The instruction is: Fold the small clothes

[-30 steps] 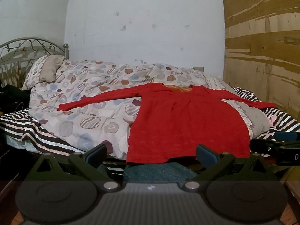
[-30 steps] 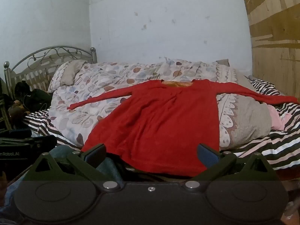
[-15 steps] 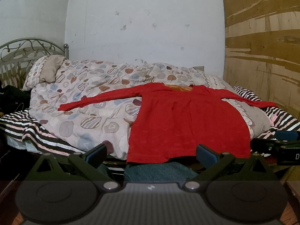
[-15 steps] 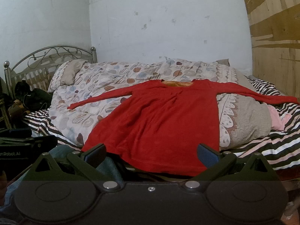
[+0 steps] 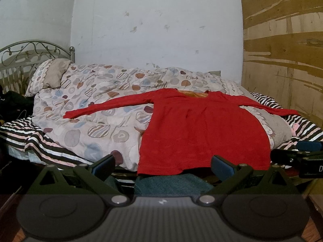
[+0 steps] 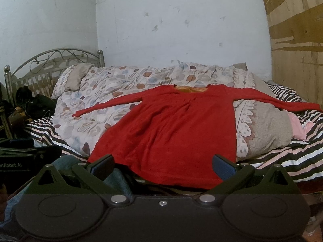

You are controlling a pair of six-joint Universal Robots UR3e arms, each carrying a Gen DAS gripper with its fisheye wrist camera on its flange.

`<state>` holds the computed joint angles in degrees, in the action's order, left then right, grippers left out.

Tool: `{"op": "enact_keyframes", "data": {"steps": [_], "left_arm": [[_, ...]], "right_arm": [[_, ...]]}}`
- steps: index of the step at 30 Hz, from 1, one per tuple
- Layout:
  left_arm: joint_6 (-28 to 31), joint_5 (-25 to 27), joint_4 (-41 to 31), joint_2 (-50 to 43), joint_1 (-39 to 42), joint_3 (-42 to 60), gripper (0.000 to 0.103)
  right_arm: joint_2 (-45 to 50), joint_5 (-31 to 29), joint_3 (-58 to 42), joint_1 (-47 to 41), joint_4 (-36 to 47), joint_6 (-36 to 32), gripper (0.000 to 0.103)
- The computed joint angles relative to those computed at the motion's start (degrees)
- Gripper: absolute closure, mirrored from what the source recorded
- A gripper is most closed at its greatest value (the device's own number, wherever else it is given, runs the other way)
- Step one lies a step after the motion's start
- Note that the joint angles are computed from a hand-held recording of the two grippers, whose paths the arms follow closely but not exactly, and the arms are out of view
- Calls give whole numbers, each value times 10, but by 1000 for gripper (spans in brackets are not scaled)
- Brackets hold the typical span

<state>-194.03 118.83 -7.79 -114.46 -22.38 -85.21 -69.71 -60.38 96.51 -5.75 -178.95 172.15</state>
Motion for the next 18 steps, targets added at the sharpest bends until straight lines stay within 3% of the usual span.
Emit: {"op": "enact_keyframes", "data": {"steps": [18], "left_arm": [[-1,1,-3,0,0,1,0]], "right_arm": [[-2,-1,3,1,1,-1,0]]}}
